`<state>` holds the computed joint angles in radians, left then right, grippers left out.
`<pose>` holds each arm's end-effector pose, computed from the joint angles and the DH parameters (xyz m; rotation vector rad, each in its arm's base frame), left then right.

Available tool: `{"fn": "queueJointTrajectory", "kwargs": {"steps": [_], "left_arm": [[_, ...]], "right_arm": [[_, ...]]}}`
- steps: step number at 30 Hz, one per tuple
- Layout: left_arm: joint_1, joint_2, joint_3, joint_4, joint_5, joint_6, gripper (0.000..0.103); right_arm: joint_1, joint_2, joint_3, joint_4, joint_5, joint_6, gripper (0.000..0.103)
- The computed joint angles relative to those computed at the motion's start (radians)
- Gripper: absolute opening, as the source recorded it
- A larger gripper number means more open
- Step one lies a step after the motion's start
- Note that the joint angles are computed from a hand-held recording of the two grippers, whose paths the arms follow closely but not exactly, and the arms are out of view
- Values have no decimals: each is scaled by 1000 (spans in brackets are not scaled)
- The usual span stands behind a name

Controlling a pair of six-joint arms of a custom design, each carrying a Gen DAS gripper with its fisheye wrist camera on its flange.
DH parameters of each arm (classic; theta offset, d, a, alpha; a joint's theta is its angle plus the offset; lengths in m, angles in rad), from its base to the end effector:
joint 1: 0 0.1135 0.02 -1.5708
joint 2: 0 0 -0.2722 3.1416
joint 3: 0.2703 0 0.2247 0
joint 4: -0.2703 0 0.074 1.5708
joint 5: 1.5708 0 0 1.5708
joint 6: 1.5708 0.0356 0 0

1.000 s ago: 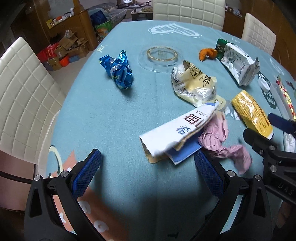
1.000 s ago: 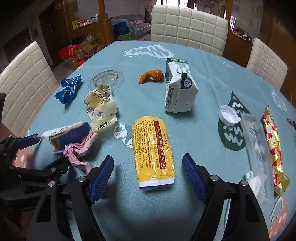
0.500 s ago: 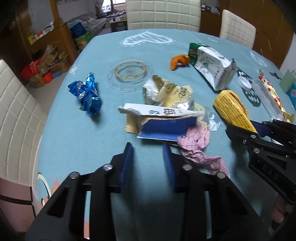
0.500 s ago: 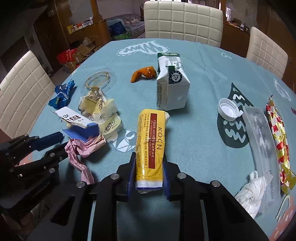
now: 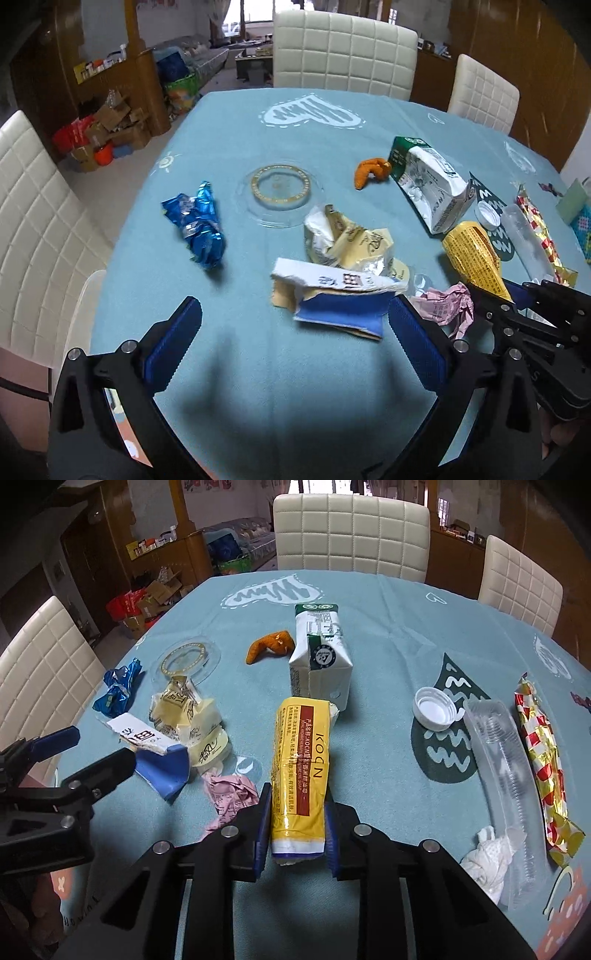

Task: Collect trash
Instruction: 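Grasp the blue-and-white paper box with the left tool while the right tool grasps the yellow snack bag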

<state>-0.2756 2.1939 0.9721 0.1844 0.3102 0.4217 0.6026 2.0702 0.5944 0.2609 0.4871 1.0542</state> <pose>0.3474 -0.1096 0.0587 0.9803 2.3757 -0.3492 0.2297 0.1378 0.0437 0.6811 2.4567 -0.0903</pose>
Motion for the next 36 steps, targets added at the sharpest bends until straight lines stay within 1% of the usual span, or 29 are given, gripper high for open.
{"fn": "queueJointTrajectory", "kwargs": {"steps": [5,8,10,15,16,17,19,20,22,26,30,36], "left_arm": [[-61,28,6,25,-32,34,100],[-91,57,30,10,-36,65,100],[-108,80,49,15,-63,66,100],[-111,155,142,-52,-90,48,100],[-102,165,157,-63,-70,41,100],[-98,167,158,-57,-72,39,100],[-95,169,151,-43,-65,41,99],[-92,166,145,-35,-61,39,93],[-85,153,122,-11,-53,39,86],[-70,141,125,-44,-31,33,86],[-52,103,76,-20,-18,39,86],[-22,28,-3,11,3,40,86]], "right_arm": [[-6,-6,-13,-3,16,-8,24],[-14,0,-24,16,14,-15,24],[-24,3,-34,35,8,-19,24],[-43,14,-49,80,-6,-36,24],[-47,16,-49,85,-8,-40,24],[-48,19,-49,90,-10,-43,24],[-52,25,-46,95,-16,-49,24],[-52,29,-41,94,-20,-51,24],[-52,34,-29,86,-21,-59,24],[-39,32,-11,60,-14,-56,24],[-19,10,-6,32,1,-51,24],[53,-39,24,-62,53,-12,24]]}}
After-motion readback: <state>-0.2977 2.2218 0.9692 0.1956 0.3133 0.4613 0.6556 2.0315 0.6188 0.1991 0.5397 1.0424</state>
